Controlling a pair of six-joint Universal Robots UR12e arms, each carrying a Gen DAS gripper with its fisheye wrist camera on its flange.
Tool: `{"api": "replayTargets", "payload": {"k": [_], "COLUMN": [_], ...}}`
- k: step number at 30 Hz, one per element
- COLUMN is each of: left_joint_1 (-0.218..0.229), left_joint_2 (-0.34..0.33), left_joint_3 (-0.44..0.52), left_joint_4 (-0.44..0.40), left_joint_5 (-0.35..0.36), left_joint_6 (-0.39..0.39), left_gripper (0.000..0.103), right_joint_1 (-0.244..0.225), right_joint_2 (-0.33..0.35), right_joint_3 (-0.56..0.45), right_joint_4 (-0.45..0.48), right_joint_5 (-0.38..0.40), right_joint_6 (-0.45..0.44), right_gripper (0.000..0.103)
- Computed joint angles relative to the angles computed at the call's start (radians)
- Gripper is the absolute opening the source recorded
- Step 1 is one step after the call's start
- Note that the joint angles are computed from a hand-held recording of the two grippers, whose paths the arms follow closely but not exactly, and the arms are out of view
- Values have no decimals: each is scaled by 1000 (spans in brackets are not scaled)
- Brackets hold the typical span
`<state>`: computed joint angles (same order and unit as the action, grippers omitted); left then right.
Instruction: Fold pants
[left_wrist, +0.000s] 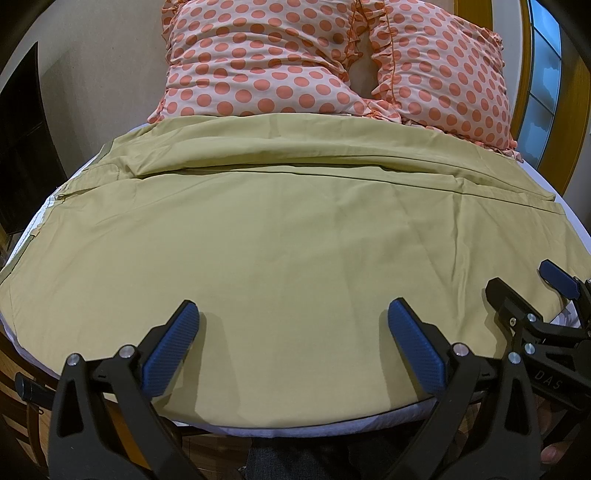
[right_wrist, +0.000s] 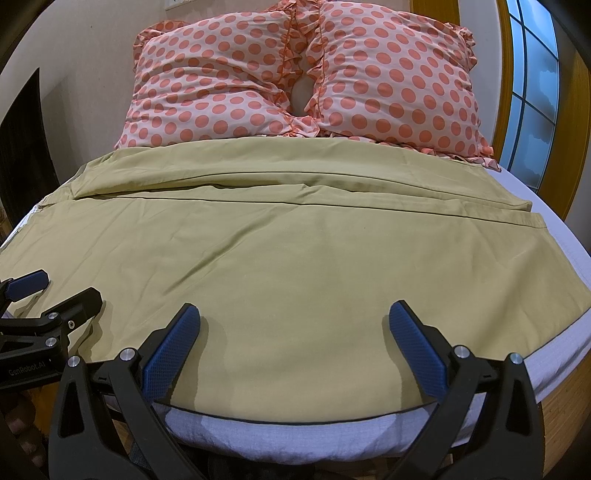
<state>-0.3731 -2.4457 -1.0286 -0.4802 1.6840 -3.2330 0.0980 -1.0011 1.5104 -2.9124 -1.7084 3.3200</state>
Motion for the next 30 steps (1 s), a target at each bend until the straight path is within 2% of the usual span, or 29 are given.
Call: {"api": "replayTargets", "payload": {"k": [30], "left_joint_1": [0], "left_joint_2": [0], "left_joint_3": [0], "left_joint_4": [3], "left_joint_5": [1], "left_joint_6": [1], "left_gripper": [101], "right_joint_1": [1], "right_joint_2": [-1], "right_joint_3": [3], "right_joint_4": [-7], "right_joint_5": [-2], "right_joint_6": [0], "right_gripper": [102]}}
